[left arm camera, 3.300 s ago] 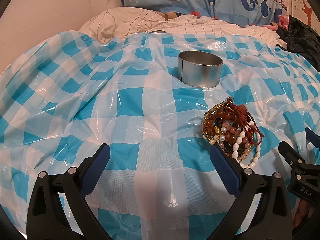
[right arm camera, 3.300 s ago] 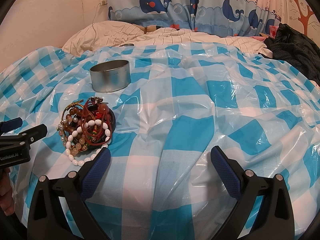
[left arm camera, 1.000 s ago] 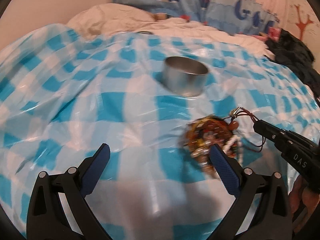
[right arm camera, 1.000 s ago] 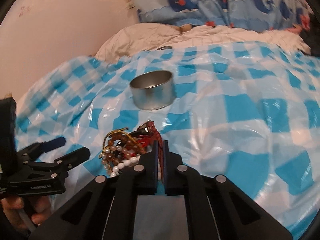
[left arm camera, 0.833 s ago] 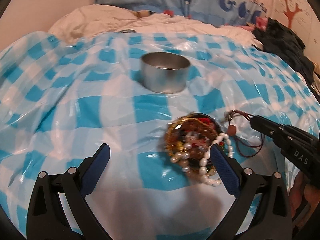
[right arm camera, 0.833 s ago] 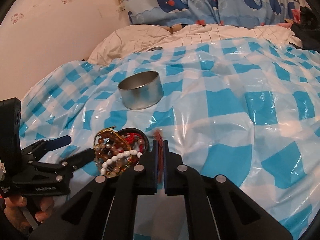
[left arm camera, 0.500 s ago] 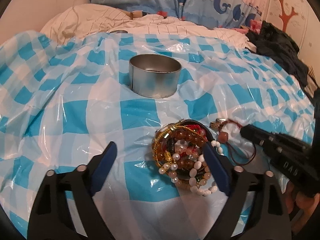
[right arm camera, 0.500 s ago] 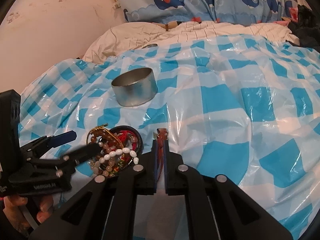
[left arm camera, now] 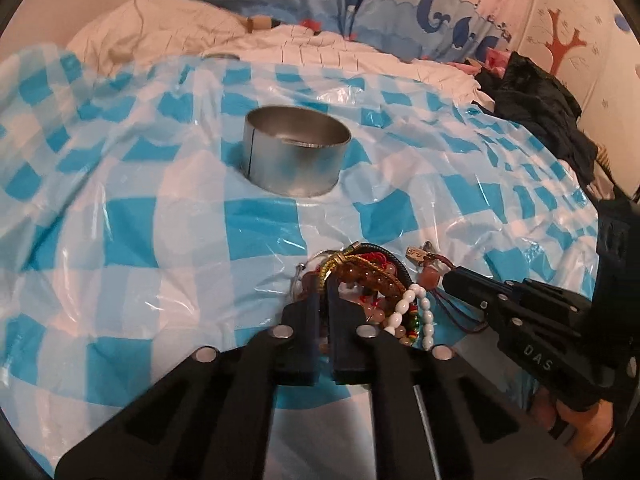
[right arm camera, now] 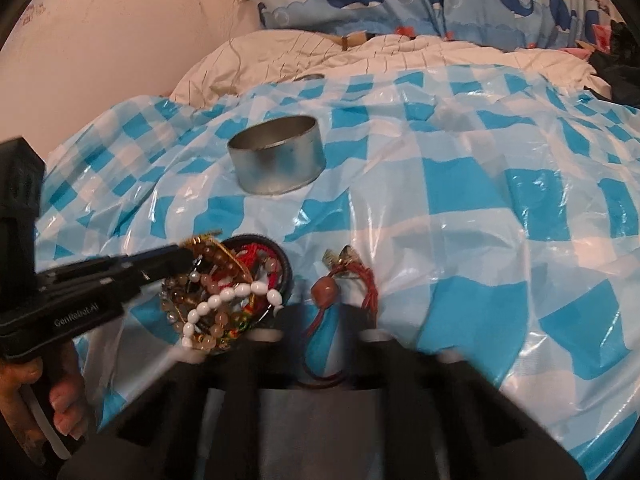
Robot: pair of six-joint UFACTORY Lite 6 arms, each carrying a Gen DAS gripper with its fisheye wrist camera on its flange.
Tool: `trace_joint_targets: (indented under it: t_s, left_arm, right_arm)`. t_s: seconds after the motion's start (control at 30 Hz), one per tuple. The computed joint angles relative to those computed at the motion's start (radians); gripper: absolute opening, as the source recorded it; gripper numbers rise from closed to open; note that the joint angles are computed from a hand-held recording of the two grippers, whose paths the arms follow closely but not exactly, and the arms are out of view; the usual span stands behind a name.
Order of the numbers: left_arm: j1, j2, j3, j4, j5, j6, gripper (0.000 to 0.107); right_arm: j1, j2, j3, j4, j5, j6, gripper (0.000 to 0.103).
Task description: Organize jewelry
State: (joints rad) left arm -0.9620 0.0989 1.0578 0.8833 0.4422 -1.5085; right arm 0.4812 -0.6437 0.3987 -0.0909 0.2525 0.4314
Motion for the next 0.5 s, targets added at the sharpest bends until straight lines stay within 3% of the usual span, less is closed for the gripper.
trace_joint_targets:
  t_s: [0.23,0.37,0.4,0.43,0.47,0.5]
  left_arm:
    - [-0.047,-0.205,-0.118,0.26,0.0,-0.252,0.003]
    - [-0.042,-0.264,-0.15,0.283,-0.005,-0.285,0.003]
    - [-0.034,-0.266,-0.155,0.271,-0.01,-0.277,0.003]
    - [-0.029,-0.267,-0.161,0.268,-0.007,-0.283,0.003]
    - [-0.027,-0.27,-0.165,0.271,-0.004,-0.292,0.003]
    - [-0.025,-0.279,-0.172,0.276,-0.001,-0.3,0.003]
  right_arm:
    - [-0.003,-0.184,-0.044,-0.102,-0.014,0.106,0.003]
    - [-0.04,-0.15,-0.027,-0.044,0.003,0.054,0.003]
    - [-0.069,-0.111,-0.019,0.02,0.008,-0.002,0.014]
    - [-0.083,-0.086,-0.016,0.042,0.009,-0.016,0.044]
    - [-0.092,-0.065,-0.015,0.022,0.009,0.009,0.054]
    - [-0.089,-0.057,-0.016,0.001,0.009,0.028,0.057]
